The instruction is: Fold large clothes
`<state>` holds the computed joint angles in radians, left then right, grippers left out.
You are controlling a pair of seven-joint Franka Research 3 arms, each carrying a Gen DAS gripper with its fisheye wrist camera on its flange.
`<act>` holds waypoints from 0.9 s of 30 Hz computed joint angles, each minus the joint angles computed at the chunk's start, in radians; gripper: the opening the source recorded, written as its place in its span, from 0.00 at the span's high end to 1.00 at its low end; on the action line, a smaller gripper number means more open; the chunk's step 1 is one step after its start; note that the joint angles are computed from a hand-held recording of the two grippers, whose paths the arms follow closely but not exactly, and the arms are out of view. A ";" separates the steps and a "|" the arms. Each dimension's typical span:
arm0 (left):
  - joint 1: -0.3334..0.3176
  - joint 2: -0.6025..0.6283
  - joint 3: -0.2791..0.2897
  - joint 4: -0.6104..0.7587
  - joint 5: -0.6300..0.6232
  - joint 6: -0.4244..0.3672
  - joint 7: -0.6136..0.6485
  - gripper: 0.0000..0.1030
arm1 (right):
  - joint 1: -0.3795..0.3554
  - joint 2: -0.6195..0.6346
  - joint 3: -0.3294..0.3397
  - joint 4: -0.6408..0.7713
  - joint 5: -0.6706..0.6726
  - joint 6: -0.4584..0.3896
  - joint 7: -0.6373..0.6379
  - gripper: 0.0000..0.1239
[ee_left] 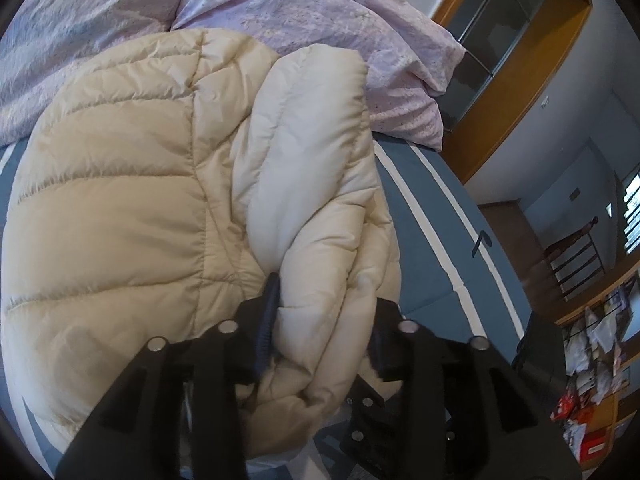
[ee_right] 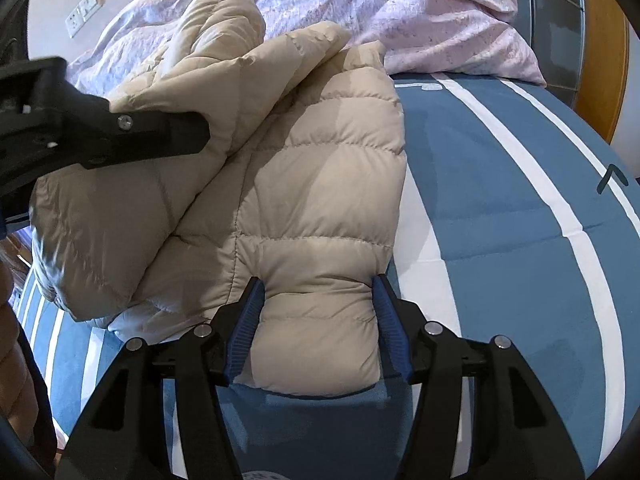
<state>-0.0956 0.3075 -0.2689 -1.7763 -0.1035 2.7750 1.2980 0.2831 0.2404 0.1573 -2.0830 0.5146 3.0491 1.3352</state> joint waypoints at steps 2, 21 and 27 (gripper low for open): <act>-0.009 -0.015 0.006 -0.015 0.020 0.008 -0.006 0.47 | -0.002 0.003 -0.001 0.005 0.002 -0.006 0.002 0.54; -0.029 -0.293 0.128 -0.301 0.453 0.074 -0.383 0.29 | 0.035 -0.025 -0.051 -0.019 -0.053 -0.015 0.114 0.53; 0.016 -0.311 0.135 -0.332 0.598 0.035 -0.521 0.29 | 0.062 -0.041 -0.097 -0.036 -0.150 0.005 0.218 0.53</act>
<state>-0.0793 -0.0039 -0.1338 -2.1087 0.4942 2.8096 0.7767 0.3453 0.1990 0.0599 -2.1189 0.3646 3.0541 1.5536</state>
